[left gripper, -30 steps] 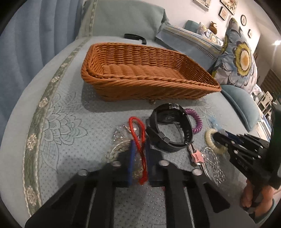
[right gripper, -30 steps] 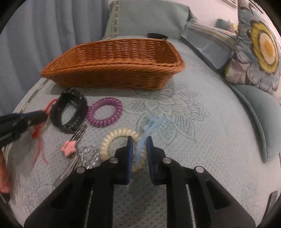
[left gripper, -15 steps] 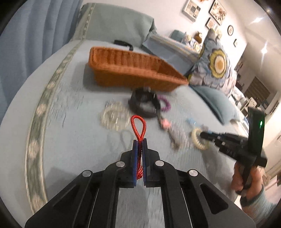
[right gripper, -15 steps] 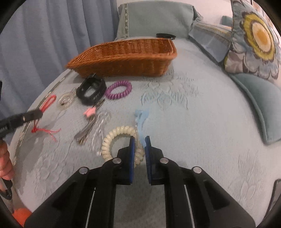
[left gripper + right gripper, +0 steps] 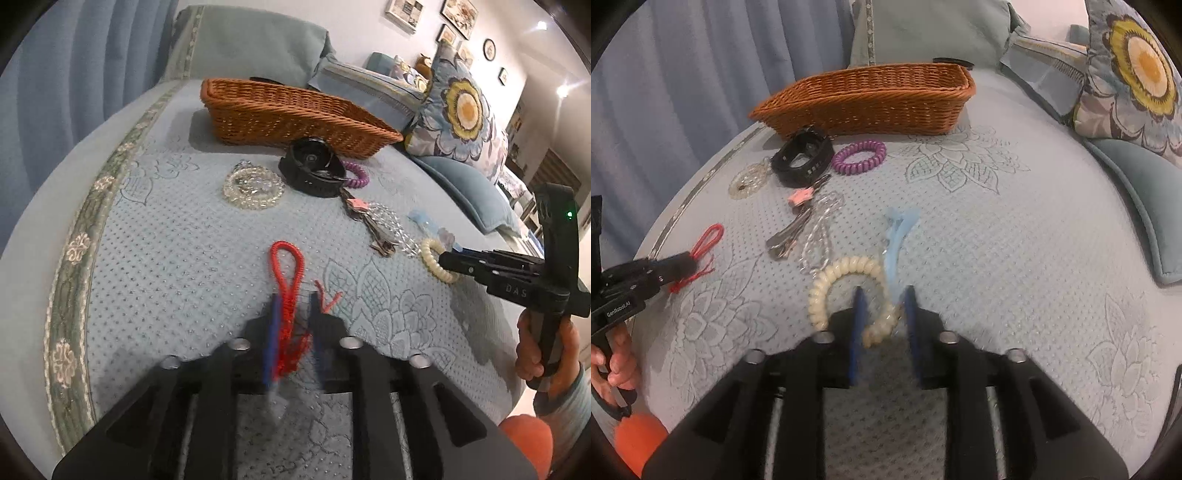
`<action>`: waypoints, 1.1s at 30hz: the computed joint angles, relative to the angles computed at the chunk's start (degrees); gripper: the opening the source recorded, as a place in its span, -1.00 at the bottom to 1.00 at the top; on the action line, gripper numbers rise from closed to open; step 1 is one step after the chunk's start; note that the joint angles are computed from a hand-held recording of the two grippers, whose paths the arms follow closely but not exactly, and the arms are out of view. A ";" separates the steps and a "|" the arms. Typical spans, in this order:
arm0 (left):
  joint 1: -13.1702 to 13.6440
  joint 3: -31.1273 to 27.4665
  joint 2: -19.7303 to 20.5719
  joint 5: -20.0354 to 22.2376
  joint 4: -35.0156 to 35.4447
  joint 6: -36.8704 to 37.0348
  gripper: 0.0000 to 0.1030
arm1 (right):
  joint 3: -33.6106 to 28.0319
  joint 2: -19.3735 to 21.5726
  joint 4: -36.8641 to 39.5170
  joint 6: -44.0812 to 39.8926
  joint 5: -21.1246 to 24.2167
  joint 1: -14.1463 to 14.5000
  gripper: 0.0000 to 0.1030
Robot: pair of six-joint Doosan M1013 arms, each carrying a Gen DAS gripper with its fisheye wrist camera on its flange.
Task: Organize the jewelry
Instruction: 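Carry both items into the wicker basket and open both tools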
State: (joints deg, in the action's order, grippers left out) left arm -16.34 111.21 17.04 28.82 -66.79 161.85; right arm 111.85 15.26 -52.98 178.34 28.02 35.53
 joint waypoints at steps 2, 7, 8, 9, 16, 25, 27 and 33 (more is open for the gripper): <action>-0.37 0.75 -0.41 -0.95 -1.80 2.19 -0.32 | -0.09 0.12 -1.65 2.06 1.19 0.40 -0.42; -0.76 1.57 -0.62 -2.88 -4.58 4.85 -0.31 | 0.54 -0.52 -5.37 9.18 -1.14 -1.18 -0.42; -0.73 1.54 -0.59 -2.76 -4.66 4.71 -0.31 | 0.67 -0.61 -5.85 10.15 -2.16 -1.54 -0.42; -0.67 1.48 -0.56 -2.64 -4.77 4.68 -0.31 | 0.77 -0.60 -6.61 11.37 -3.33 -1.99 -0.42; -3.62 2.46 -1.41 -11.40 -0.65 2.72 -0.55 | 0.36 0.24 -10.51 15.39 -3.77 -1.70 -0.87; -2.30 2.21 -1.88 -8.48 -10.31 12.15 -0.96 | 0.76 -1.85 -18.25 20.47 -0.72 -0.89 -0.88; -2.16 1.71 -2.31 -7.81 -13.47 15.08 -0.96 | 0.36 -2.50 -20.04 20.98 -1.56 -1.53 -0.88; -3.01 -4.32 -1.65 -6.88 -20.51 21.44 -0.96 | -4.78 -1.48 -23.46 18.52 -2.96 -4.73 -0.88</action>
